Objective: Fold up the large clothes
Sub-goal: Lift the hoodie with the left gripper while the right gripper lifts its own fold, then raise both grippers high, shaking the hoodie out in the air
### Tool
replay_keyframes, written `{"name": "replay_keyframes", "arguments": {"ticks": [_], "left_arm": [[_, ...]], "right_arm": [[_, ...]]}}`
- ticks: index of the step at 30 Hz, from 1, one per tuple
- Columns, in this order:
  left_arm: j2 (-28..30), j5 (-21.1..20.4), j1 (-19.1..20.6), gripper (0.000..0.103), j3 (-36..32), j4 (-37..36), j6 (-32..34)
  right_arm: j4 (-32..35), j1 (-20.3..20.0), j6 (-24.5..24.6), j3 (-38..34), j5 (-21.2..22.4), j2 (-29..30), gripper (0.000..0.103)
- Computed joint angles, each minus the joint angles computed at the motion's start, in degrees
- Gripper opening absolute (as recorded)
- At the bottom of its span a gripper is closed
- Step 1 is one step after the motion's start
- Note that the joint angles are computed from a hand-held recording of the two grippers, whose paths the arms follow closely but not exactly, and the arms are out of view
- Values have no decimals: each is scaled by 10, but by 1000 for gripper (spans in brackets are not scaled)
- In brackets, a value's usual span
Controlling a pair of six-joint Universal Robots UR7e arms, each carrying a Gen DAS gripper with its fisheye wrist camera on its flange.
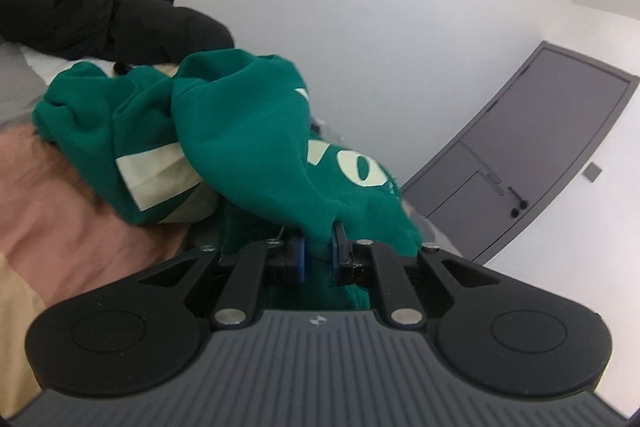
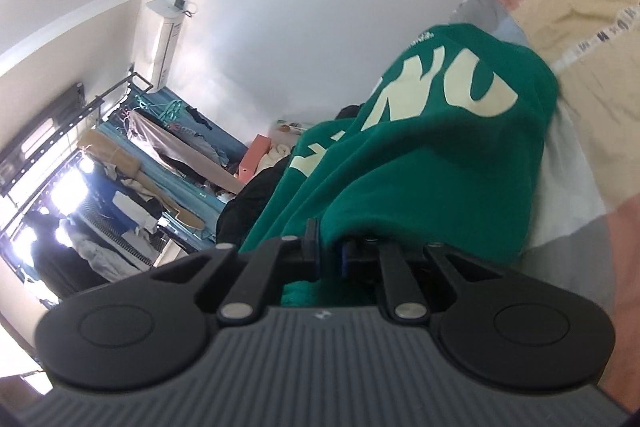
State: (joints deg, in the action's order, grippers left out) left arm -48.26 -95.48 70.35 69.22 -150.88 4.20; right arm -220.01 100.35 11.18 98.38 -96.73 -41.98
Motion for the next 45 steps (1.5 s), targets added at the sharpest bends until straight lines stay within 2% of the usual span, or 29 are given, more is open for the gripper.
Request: {"name": "replay_keyframes", "arguments": {"ticks": [1, 2, 3, 6, 14, 16, 17, 18, 20, 25, 29, 32, 34, 36, 37, 39, 41, 45], "left_arm": [[8, 6, -1, 13, -9, 4, 0], [11, 11, -2, 13, -13, 7, 0], [19, 18, -3, 13, -22, 11, 1], [21, 38, -5, 13, -22, 14, 6], [31, 59, -5, 13, -36, 34, -1], [32, 58, -5, 15, -37, 35, -2], [32, 58, -5, 23, -39, 37, -5], [33, 59, -4, 39, -41, 38, -11], [36, 49, 1, 61, -46, 37, -28], [67, -7, 26, 64, -103, 66, -100], [110, -79, 45, 64, -170, 118, -145], [133, -91, 44, 63, -199, 143, -149], [139, -83, 39, 47, -203, 146, -137], [137, -87, 35, 18, -198, 144, -113], [131, -94, 34, 14, -188, 134, -102], [113, -117, 34, 11, -156, 94, -82], [90, -151, 33, 10, -123, 52, -71], [41, -197, 22, 9, -69, -4, -64]], "right_arm": [[5, 1, 6, -3, -8, 2, 39], [8, 0, 14, -3, -6, 3, 54], [10, -3, 24, -4, 3, 4, 59], [24, -6, 43, -9, 9, 7, 60], [40, -18, 89, -20, 8, 19, 60], [44, -21, 87, -29, 8, 24, 57], [43, -21, 84, -33, 7, 26, 47], [45, -21, 79, -36, 7, 27, 30], [47, -19, 64, -40, 3, 29, 19], [-11, -22, 37, -28, 69, 29, 14], [-9, -16, 16, -25, 53, 28, 14], [8, -17, 11, -28, 43, 27, 14], [13, -15, -4, -30, 33, 28, 14], [12, -9, -23, -35, 21, 31, 14], [7, -7, -32, -37, 20, 32, 14], [-3, -1, -54, -36, 14, 31, 14], [-27, 2, -73, -28, 28, 28, 14], [-82, 6, -44, -3, 85, 10, 14]]}}
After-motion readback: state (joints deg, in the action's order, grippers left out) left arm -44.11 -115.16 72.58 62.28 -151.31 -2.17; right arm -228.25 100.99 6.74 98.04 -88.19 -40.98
